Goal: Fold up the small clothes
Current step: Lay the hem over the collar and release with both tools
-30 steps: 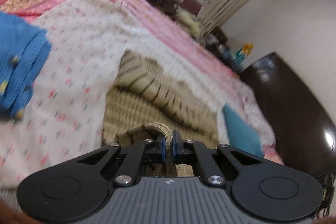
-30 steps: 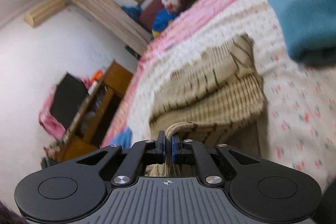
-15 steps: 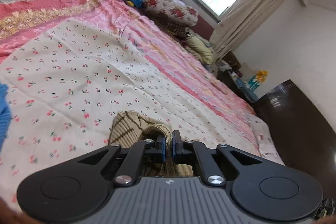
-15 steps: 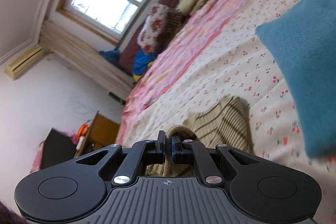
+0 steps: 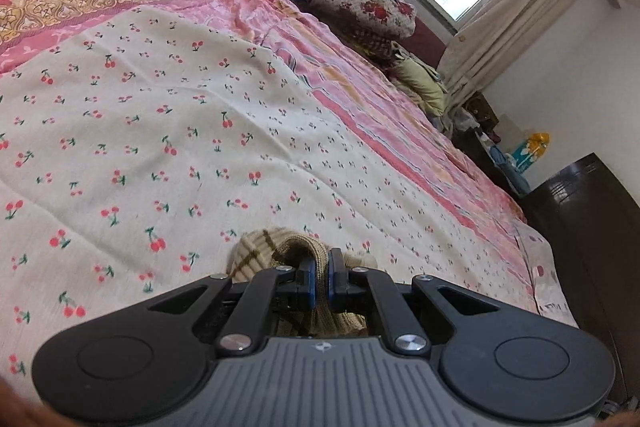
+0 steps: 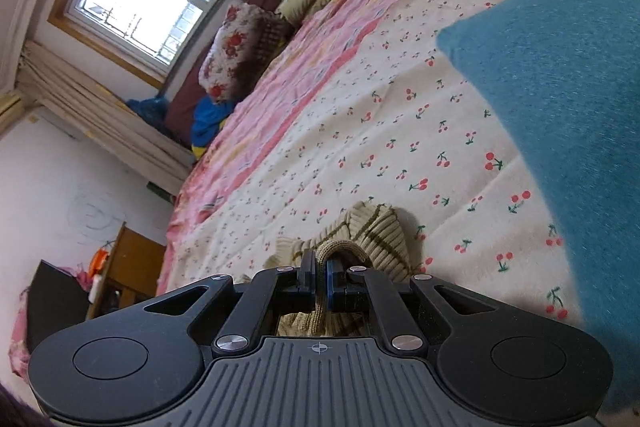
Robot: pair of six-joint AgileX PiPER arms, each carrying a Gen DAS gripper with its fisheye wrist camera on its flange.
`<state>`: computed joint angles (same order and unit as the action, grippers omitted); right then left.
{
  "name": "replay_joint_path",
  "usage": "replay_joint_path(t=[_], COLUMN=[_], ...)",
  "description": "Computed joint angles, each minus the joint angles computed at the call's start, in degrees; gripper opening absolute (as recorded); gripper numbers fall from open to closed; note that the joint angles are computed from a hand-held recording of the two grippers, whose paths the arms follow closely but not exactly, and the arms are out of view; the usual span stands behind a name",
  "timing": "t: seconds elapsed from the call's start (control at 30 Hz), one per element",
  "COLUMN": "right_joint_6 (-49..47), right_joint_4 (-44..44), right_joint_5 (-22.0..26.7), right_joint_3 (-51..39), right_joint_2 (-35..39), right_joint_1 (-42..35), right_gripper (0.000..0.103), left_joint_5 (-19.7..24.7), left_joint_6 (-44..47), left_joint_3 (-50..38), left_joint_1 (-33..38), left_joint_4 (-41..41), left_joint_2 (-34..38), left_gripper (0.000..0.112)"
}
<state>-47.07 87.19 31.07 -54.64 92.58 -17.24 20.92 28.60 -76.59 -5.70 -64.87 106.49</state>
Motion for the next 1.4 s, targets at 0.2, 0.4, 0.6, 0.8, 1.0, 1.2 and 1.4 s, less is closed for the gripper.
replay_joint_path(t=[0.2, 0.4, 0.6, 0.8, 1.0, 1.2, 1.4], right_joint_6=[3.3, 0.3, -2.4, 6.8, 19.5, 20.9, 25.4], right_joint_4=[-1.4, 0.2, -0.9, -20.8, -37.5, -39.7, -45.6], right_joint_5=[-3.1, -0.7, -1.8, -9.4, -12.2, -11.8, -12.5], right_joint_3=[-3.5, -3.4, -2.6, -4.0, -6.4, -6.7, -7.3], right_joint_2=[3.5, 3.3, 1.5, 0.3, 2.8, 3.1, 3.2], right_joint_1=[1.8, 1.1, 1.5, 6.7, 11.1, 11.2, 12.2], right_gripper=[0.011, 0.038, 0.039, 0.039, 0.039, 0.036, 0.012], left_joint_5=[-1.5, -1.3, -4.8, -5.3, -4.5, 0.1, 1.0], left_joint_6=[-12.9, -13.9, -20.3, -22.8, -32.4, -47.0, -54.9], left_joint_3=[-3.5, -3.6, -1.1, 4.4, 3.0, -4.1, -4.1], left_joint_1=[-1.1, -1.3, -1.2, -4.3, -7.8, -9.7, -11.7], left_joint_4=[14.6, 17.6, 22.4, 35.8, 50.7, 67.3, 78.7], left_joint_2=[1.9, 0.6, -2.4, -6.8, -4.2, 1.5, 1.6], left_gripper=[0.014, 0.039, 0.053, 0.054, 0.055, 0.055, 0.026])
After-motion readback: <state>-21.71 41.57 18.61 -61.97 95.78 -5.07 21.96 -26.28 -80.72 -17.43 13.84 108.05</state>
